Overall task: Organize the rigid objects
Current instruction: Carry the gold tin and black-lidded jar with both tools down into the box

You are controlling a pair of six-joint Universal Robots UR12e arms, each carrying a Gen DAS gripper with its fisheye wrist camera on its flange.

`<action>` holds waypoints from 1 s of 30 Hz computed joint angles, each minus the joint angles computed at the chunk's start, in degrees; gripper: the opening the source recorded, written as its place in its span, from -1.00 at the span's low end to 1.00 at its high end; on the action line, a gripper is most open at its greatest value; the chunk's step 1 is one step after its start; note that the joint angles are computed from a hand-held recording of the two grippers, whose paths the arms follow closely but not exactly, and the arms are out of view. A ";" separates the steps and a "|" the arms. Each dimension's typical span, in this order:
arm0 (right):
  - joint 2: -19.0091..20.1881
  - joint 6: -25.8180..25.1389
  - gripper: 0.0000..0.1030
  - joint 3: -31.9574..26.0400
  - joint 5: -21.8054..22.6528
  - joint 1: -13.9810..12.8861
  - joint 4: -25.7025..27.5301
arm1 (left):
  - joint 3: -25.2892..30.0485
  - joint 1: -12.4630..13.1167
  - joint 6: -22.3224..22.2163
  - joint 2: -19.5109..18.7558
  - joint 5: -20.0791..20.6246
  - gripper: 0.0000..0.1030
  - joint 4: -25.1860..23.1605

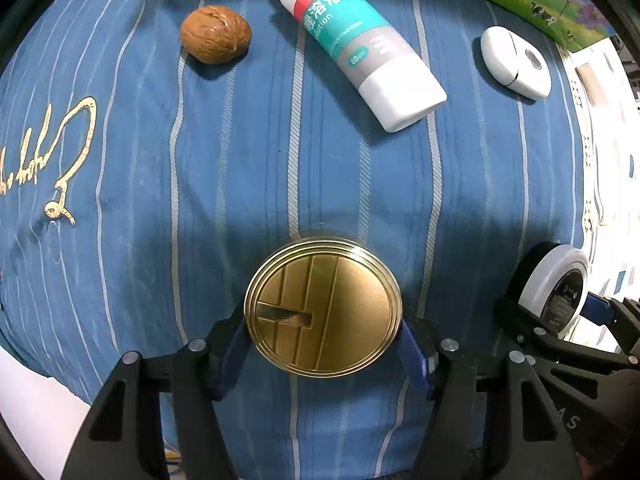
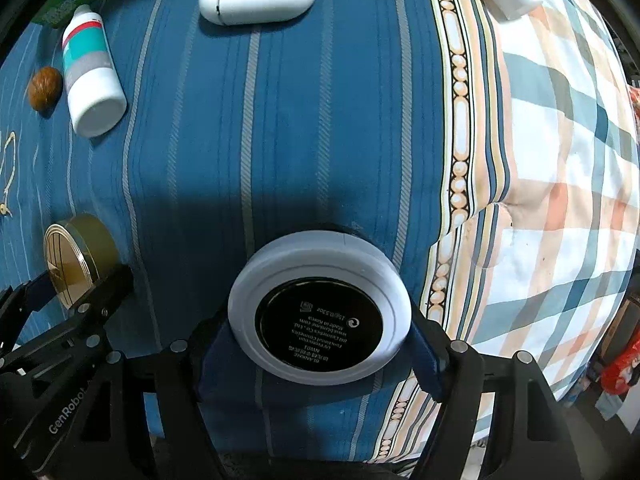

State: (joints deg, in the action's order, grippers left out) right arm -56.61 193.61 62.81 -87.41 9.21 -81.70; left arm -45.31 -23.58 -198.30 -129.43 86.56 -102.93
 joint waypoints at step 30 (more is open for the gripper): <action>-8.06 -1.73 0.50 -3.58 -0.67 -0.54 -12.47 | 14.43 0.21 1.29 1.15 2.47 0.21 7.54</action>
